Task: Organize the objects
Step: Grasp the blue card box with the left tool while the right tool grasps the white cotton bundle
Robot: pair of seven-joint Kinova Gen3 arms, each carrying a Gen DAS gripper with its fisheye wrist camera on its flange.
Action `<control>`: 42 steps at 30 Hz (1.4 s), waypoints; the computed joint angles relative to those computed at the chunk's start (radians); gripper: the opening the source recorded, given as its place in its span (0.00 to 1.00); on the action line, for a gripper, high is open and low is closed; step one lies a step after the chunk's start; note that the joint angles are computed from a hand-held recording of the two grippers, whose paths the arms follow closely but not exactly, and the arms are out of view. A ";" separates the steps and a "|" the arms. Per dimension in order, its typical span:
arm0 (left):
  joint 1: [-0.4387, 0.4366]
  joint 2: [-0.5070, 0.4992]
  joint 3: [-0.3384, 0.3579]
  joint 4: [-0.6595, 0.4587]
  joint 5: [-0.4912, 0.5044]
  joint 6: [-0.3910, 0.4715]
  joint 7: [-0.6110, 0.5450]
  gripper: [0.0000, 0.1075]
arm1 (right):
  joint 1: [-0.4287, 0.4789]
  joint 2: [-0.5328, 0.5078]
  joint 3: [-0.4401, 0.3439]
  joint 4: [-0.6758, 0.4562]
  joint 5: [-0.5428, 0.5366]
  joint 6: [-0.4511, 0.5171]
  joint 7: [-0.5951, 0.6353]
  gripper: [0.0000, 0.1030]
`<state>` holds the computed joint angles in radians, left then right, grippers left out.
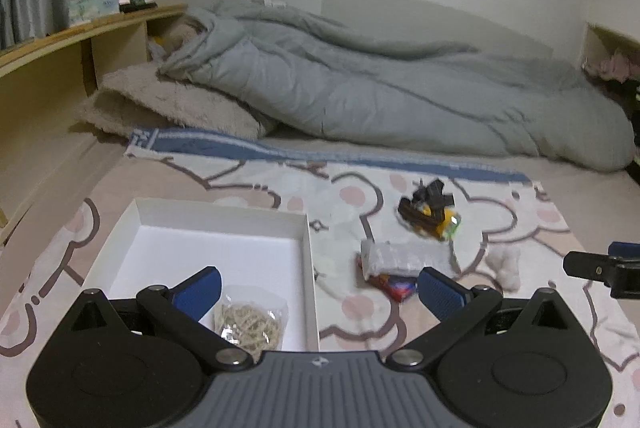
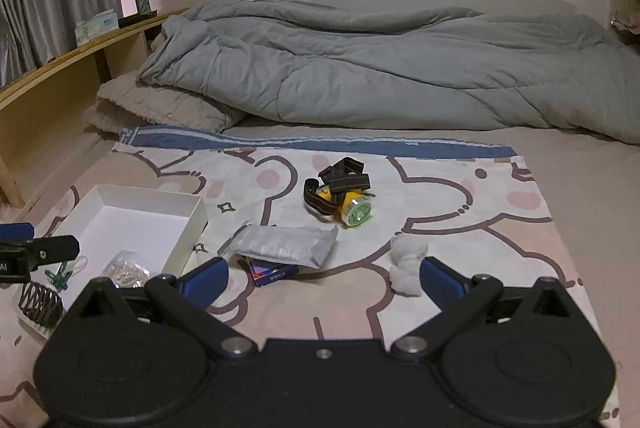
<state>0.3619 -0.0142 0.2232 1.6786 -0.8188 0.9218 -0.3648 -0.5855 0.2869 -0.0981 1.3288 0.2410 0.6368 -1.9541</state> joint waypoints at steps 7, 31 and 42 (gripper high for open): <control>0.025 0.021 0.009 0.041 -0.116 -0.031 0.055 0.96 | -0.026 0.040 0.074 -0.003 0.078 -0.053 -0.159 1.00; 0.181 0.298 -0.143 -0.006 -0.246 -0.233 0.039 0.95 | 0.009 0.292 0.149 -0.256 0.124 0.153 -0.335 1.00; 0.247 0.518 -0.283 -0.221 -0.026 -0.193 0.110 0.91 | 0.054 0.389 0.122 -0.368 0.030 0.218 -0.220 1.00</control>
